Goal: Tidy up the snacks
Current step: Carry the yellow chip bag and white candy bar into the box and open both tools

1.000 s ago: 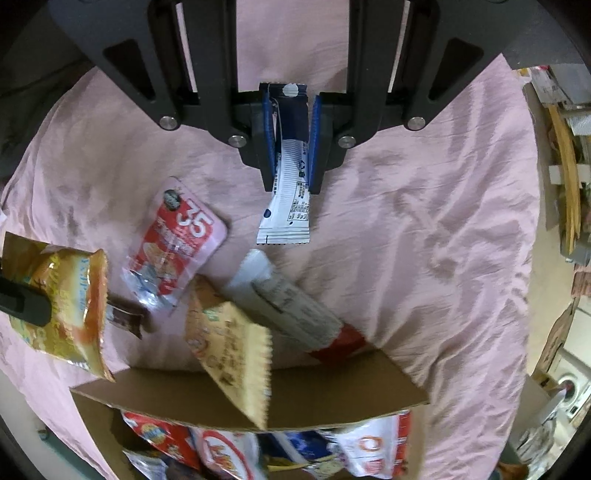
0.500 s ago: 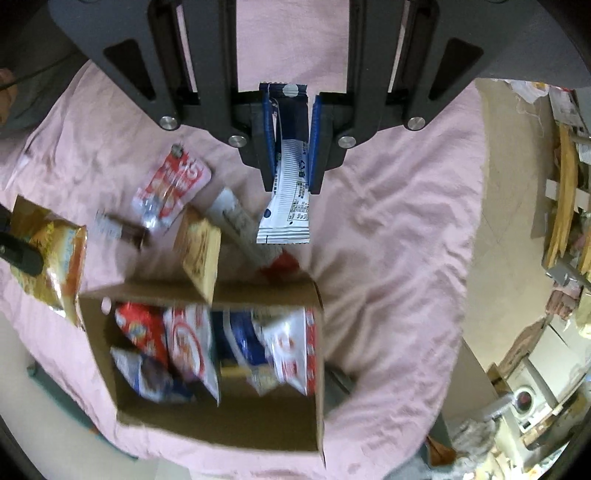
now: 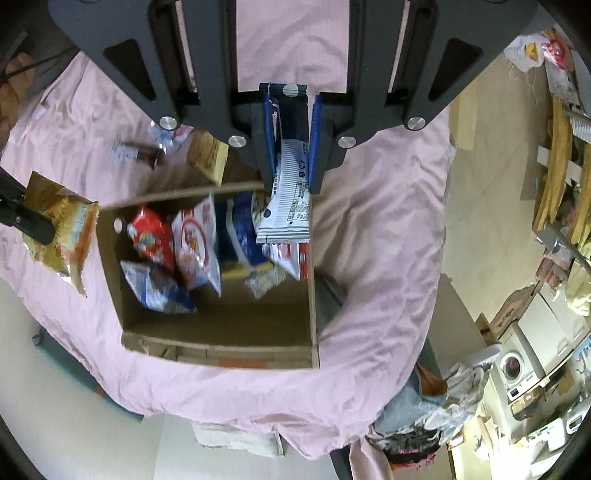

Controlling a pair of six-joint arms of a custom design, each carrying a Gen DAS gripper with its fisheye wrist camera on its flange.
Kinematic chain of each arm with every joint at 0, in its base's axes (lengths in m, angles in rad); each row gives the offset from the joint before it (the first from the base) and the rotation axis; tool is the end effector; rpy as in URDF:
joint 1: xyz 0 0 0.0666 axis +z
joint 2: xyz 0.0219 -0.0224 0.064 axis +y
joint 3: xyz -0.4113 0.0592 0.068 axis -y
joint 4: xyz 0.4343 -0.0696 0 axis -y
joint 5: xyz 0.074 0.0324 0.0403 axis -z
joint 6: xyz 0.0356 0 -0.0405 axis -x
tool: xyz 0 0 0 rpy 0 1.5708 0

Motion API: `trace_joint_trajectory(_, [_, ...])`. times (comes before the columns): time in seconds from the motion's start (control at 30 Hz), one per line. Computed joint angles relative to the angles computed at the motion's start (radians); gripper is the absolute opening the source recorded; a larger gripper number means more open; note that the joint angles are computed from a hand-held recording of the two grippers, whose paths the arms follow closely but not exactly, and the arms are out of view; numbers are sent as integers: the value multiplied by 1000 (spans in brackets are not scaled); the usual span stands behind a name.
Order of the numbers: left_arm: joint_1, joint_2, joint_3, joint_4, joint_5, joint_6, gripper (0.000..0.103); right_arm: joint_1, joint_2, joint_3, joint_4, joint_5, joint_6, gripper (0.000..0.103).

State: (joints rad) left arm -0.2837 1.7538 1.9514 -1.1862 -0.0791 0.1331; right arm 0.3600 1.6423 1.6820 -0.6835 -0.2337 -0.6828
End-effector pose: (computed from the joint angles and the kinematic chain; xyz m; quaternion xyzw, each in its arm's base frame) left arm 0.6242 -0.1795 0.5164 0.0607 0.9553 -0.0223 0.2884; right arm 0.5961 0.2327 0.4879 0.0913 0.8852 0.3116 0.3331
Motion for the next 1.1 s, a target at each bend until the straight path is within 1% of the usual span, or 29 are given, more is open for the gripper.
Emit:
trace_joint_trajectory(0.23, [6,69,103,4,14,4,13,3,78,102,-22,3,16,46])
trace_joint_trajectory(0.43, [5,139,176,20,23,10,13,17,174,229,-84,24,102,46])
trace_joint_trajectory(0.53, [3,169,201,31,26,9,13,19,220,292,-111,38,126,46])
trace_joint_trajectory(0.67, [9,209,233,23,60,34,13,19,306,415,-167,36,147,46])
trace_joint_trajectory(0.73, [10,220,237,25,70,38,13,21,354,483,-196,17,167,46])
trace_joint_trajectory(0.8, [8,230,242,30,69,29,13,29,412,575,-255,34,202,46])
trace_joint_trajectory(0.83, [6,234,245,35,68,15,13,31,435,609,-276,30,216,46])
trace_joint_trajectory(0.93, [2,241,251,50,57,-10,13,40,510,723,-353,36,240,46])
trace_joint_trajectory(1.0, [6,258,275,28,70,-2,14,42,539,765,-378,30,238,46])
trace_joint_trajectory(1.1, [14,280,305,-17,106,30,14,44,551,779,-387,28,229,46])
